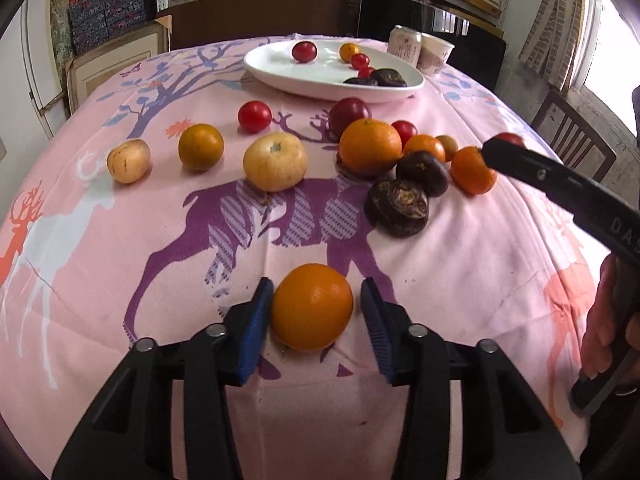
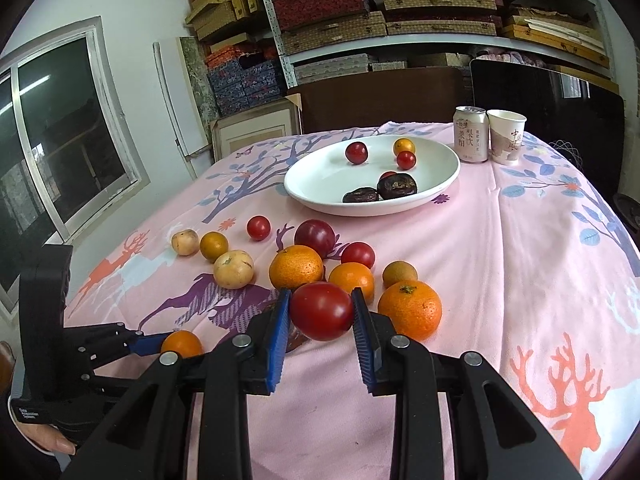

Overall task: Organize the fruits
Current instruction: 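Grasp an orange with the left tool while the right tool lifts the tomato, then carry the tomato and orange onto the white plate and open both tools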

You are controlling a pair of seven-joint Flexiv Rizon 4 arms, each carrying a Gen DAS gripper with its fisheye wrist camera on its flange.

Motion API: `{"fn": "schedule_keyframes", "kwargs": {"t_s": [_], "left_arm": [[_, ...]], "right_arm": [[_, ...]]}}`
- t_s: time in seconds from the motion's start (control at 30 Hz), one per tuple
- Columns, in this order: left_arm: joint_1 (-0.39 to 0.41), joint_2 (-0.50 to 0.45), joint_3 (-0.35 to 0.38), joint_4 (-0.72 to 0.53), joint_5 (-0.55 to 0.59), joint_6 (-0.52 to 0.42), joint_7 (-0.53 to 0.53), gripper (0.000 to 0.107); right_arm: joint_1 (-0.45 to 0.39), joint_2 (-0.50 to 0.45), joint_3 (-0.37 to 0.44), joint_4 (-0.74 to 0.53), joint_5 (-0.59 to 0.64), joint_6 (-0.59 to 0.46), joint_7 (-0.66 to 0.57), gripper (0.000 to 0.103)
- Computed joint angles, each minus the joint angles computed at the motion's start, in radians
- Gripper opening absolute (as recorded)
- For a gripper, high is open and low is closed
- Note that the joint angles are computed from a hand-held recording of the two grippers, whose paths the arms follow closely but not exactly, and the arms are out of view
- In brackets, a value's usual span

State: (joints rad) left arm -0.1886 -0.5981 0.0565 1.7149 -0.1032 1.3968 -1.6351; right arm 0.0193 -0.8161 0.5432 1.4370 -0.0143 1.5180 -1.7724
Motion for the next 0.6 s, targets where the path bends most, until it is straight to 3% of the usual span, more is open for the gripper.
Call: {"fn": "schedule_keyframes", "kwargs": {"t_s": [0.23, 0.3, 0.5, 0.6], "left_arm": [[-0.005, -0.003, -0.001, -0.023, 0.015, -0.025, 0.024, 0.037], [-0.020, 0.003, 0.019, -0.041, 0.029, -0.040, 0.016, 0.037], [-0.019, 0.003, 0.026, -0.157, 0.054, -0.084, 0.031, 0.037], [-0.026, -0.038, 0.044, -0.268, 0.070, -0.113, 0.020, 0.037]], "right_arm": [[0.005, 0.004, -0.009, 0.003, 0.007, 0.005, 0.008, 0.031], [-0.018, -0.004, 0.024, -0.009, 0.015, -0.013, 0.006, 0.031], [-0.040, 0.023, 0.052, -0.027, 0.044, -0.048, -0.028, 0.030], [0.001, 0.034, -0.015, -0.070, 0.025, -0.065, -0.048, 0.030]]}}
